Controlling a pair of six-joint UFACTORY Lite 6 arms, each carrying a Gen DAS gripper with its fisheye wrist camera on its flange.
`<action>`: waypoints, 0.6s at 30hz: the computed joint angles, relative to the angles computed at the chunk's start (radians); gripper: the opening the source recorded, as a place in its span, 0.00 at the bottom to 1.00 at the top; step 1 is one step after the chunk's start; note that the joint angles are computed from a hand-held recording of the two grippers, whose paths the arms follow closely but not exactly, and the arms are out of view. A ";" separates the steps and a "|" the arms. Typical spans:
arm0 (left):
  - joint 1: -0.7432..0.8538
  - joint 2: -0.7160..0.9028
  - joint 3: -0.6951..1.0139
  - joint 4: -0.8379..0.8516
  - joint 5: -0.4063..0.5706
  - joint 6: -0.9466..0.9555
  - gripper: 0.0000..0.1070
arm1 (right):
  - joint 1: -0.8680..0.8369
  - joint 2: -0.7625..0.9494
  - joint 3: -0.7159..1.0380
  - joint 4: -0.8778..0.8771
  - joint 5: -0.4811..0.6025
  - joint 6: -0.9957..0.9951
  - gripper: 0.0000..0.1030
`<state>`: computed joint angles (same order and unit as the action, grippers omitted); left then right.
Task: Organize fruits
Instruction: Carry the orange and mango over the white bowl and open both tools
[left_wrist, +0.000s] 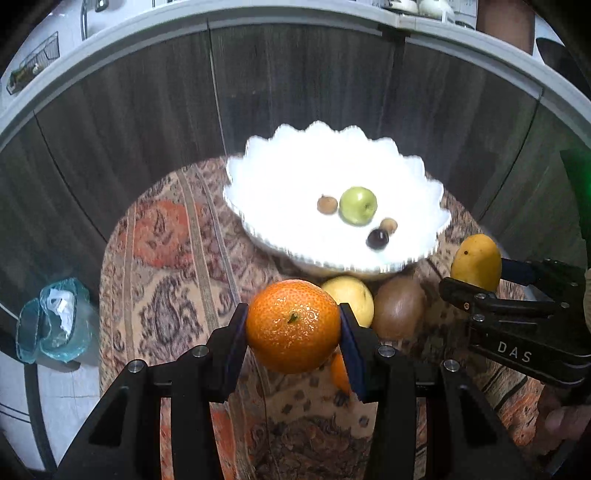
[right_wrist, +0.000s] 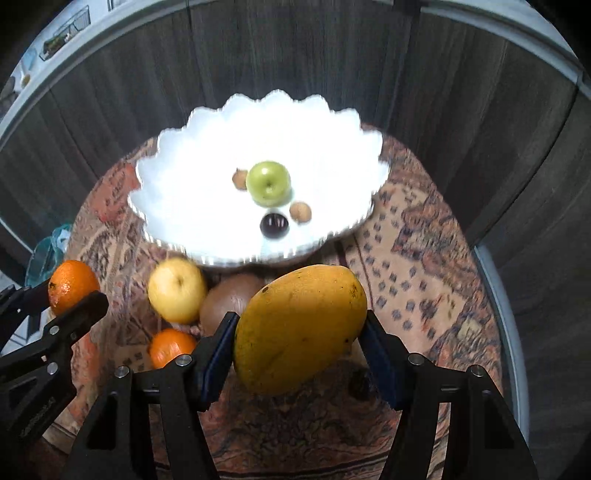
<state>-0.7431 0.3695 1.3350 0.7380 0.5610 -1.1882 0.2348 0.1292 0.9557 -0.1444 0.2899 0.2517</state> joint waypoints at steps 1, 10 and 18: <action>0.008 0.006 0.017 -0.001 0.000 0.012 0.43 | -0.003 0.007 0.023 -0.014 0.004 0.009 0.64; 0.087 0.138 0.269 -0.044 0.018 0.163 0.43 | -0.029 0.118 0.247 -0.061 0.034 0.023 0.64; 0.148 0.321 0.539 -0.144 0.039 0.327 0.43 | -0.061 0.296 0.464 -0.089 0.056 0.029 0.64</action>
<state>-0.5952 0.6909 1.8740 0.5936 0.5998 -0.8608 0.1740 0.4251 1.4201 -0.2332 0.3454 0.2808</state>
